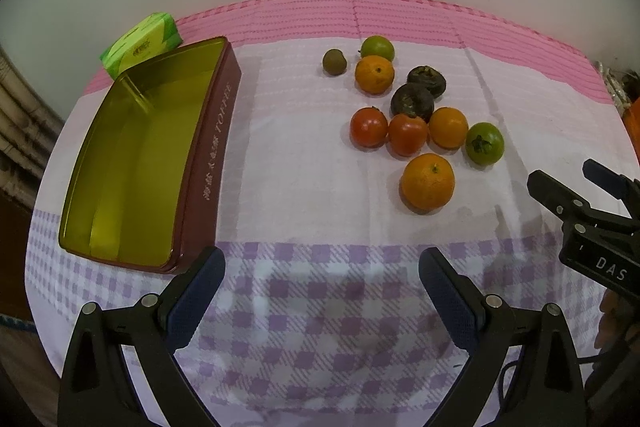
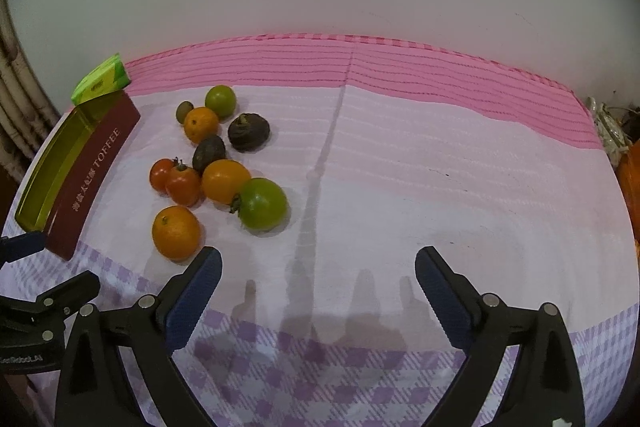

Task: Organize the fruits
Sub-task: 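Reach the left tool toward the large orange mandarin in front of the cluster, then grasp the orange mandarin with the left tool while the right tool grasps the green tomato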

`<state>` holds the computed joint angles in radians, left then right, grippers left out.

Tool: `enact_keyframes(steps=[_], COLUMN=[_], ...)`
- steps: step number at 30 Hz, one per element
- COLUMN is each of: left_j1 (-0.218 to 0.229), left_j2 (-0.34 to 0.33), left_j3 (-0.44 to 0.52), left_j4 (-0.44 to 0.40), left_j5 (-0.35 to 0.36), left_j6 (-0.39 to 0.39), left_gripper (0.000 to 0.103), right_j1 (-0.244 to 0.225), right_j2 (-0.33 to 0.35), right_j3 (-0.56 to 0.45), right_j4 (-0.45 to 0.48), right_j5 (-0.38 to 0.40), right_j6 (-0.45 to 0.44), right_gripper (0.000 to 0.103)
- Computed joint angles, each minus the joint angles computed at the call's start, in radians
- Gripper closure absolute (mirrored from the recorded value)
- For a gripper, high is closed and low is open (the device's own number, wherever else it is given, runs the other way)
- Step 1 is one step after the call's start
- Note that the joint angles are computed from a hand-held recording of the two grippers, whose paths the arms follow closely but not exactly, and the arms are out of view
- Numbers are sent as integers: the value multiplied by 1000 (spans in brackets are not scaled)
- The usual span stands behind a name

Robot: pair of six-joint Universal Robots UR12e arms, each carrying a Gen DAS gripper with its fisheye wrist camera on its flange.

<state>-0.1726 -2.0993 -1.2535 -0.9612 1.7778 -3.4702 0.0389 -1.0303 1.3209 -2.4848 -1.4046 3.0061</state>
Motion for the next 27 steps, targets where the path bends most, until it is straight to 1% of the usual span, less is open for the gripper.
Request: enact_keyframes(steps=[2, 5, 7, 8, 10, 13, 15, 20, 22, 23, 24, 25, 27], left_j1=[-1, -3, -5, -5, -6, -3, -4, -4, -5, -6, -7, -7, -3], left_j2=[-4, -16, -28, -33, -51, -72, -89, -123, -134, -142, -146, -153, -158], left_j3=[6, 23, 42, 49, 77, 107, 130, 178, 192, 202, 207, 216, 222], left_j4=[2, 7, 6, 8, -10, -33, -49, -83, -91, -93, -97, -106, -117], left_j5=[-8, -28, -44, -54, -69, -112, -119, -144, -140, -139, -136, -131, -154], left_j6=[6, 24, 40, 47, 53, 53, 57, 63, 70, 74, 80, 85, 95], left_gripper=[6, 7, 10, 14, 18, 23, 29, 30, 31, 34, 41, 45, 61], right_j1=[-1, -7, -12, -15, -22, -29, -33, -42, -43, -45, -46, -46, -44], right_j2=[1, 2, 2, 3, 2, 4, 5, 10, 12, 14, 16, 17, 19], right_j3=[0, -1, -1, -1, 0, 0, 0, 0, -2, -4, -7, -8, -13], right_j4=[-3, 0, 0, 1, 5, 7, 13, 24, 29, 32, 35, 36, 37], right_j5=[-15, -19, -20, -20, -21, -17, -14, -7, -3, 4, 8, 9, 10], right_j6=[7, 17, 26, 30, 40, 51, 61, 73, 75, 76, 74, 72, 61], right_gripper=[6, 6, 6, 6, 6, 6, 6, 6, 6, 6, 6, 6, 6])
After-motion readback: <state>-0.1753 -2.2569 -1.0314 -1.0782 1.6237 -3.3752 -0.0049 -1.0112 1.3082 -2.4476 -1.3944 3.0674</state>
